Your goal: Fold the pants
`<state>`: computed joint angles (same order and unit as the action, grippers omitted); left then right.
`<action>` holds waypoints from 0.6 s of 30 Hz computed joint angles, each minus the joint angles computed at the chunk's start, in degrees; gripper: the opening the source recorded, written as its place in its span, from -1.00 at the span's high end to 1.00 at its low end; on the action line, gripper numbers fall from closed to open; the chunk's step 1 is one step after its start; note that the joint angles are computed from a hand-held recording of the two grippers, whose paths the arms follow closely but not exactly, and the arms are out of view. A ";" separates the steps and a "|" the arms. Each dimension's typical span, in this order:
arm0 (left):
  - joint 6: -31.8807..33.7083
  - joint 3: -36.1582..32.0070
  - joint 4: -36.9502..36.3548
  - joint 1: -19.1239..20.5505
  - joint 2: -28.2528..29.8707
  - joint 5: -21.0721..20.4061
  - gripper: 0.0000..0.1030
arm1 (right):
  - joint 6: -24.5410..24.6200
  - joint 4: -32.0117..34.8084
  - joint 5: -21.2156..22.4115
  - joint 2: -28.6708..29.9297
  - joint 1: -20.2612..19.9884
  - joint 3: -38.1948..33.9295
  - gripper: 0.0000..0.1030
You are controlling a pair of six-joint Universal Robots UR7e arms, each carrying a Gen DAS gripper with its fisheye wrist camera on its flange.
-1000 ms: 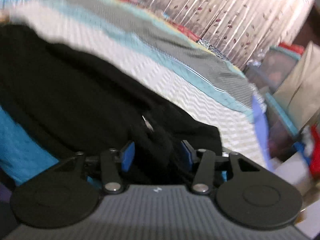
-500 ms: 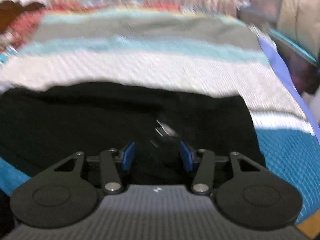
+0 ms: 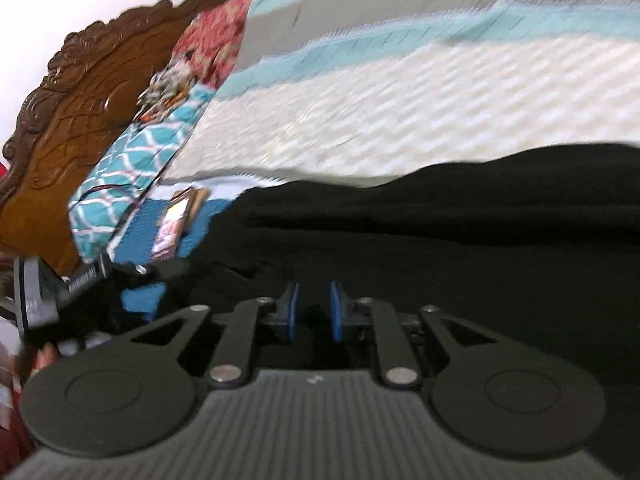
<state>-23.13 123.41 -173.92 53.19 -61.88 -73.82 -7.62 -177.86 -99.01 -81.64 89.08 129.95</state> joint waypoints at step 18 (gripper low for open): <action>27.38 0.26 -5.53 -21.67 11.40 -3.49 -0.50 | 16.49 -9.90 16.37 -19.97 -18.60 14.29 0.77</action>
